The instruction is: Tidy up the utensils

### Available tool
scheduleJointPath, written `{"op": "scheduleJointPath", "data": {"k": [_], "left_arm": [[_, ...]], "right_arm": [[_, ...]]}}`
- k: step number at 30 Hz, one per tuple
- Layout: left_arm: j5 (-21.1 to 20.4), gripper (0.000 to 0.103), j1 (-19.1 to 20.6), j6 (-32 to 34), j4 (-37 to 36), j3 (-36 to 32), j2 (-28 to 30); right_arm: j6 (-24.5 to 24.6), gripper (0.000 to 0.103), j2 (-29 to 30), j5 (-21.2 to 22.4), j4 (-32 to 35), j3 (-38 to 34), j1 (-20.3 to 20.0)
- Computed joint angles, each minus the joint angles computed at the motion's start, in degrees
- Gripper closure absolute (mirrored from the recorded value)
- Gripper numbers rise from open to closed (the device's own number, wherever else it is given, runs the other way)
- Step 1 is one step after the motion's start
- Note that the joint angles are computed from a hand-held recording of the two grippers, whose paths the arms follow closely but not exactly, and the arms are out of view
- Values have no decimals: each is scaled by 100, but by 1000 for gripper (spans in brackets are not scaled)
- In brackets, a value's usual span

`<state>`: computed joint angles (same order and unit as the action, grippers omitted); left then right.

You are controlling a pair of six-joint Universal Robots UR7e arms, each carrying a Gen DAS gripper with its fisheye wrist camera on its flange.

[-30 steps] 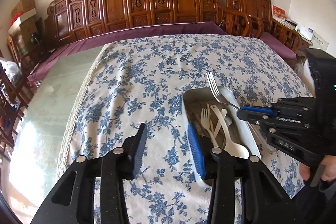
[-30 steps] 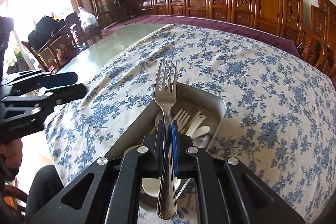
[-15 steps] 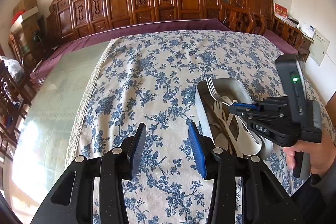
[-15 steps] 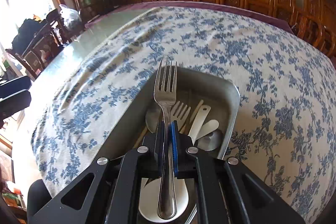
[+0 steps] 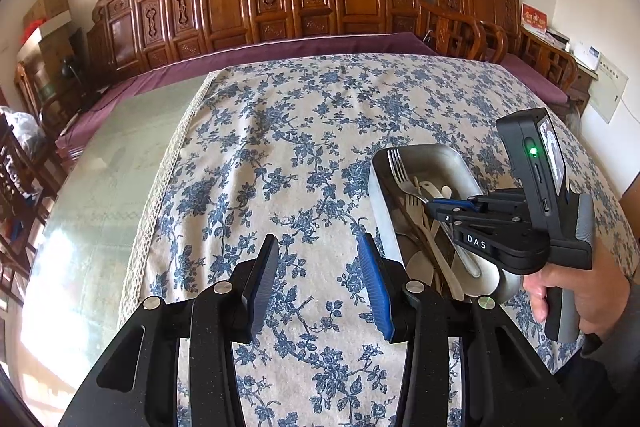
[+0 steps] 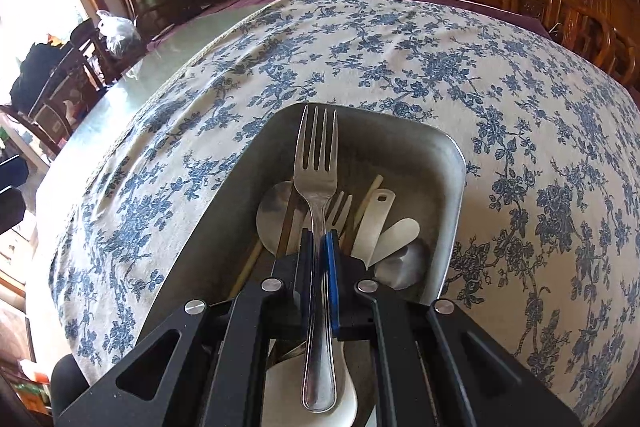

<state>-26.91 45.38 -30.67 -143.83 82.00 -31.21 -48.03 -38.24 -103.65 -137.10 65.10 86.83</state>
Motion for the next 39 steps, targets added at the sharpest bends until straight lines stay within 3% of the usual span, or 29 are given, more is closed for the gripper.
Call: {"op": "scheduleJointPath", "data": {"k": [12, 13, 15, 20, 22, 24, 27, 31, 39], "left_arm": [[-10, 63, -121, -19, 8, -169, 161], [-15, 62, -143, -20, 10, -210, 193], [3, 49, -186, 5, -36, -262, 247], [-83, 30, -289, 6, -184, -402, 371], [-148, 24, -336, -34, -233, -449, 419], [-192, 18, -386, -23, -272, -496, 468], [-206, 14, -471, -115, -171, -619, 563], [-224, 9, -574, -197, -85, -749, 685], [-295, 8, -762, -626, 120, -866, 854]], "right_arm": [[-307, 94, -810, 678, -322, 718, -99], [-378, 94, -901, 705, -400, 808, -115], [-464, 93, -1130, 728, -559, 1014, -147], [-494, 77, -1672, 954, -709, 1398, -297], [-491, 64, -1865, 984, -791, 1533, -348], [-507, 62, -2101, 1024, -883, 1700, -407], [-490, 44, -2398, 1130, -921, 1894, -493], [-469, 30, -2796, 1291, -1006, 2145, -614], [-416, 13, -3333, 1287, -1361, 2531, -767]]}}
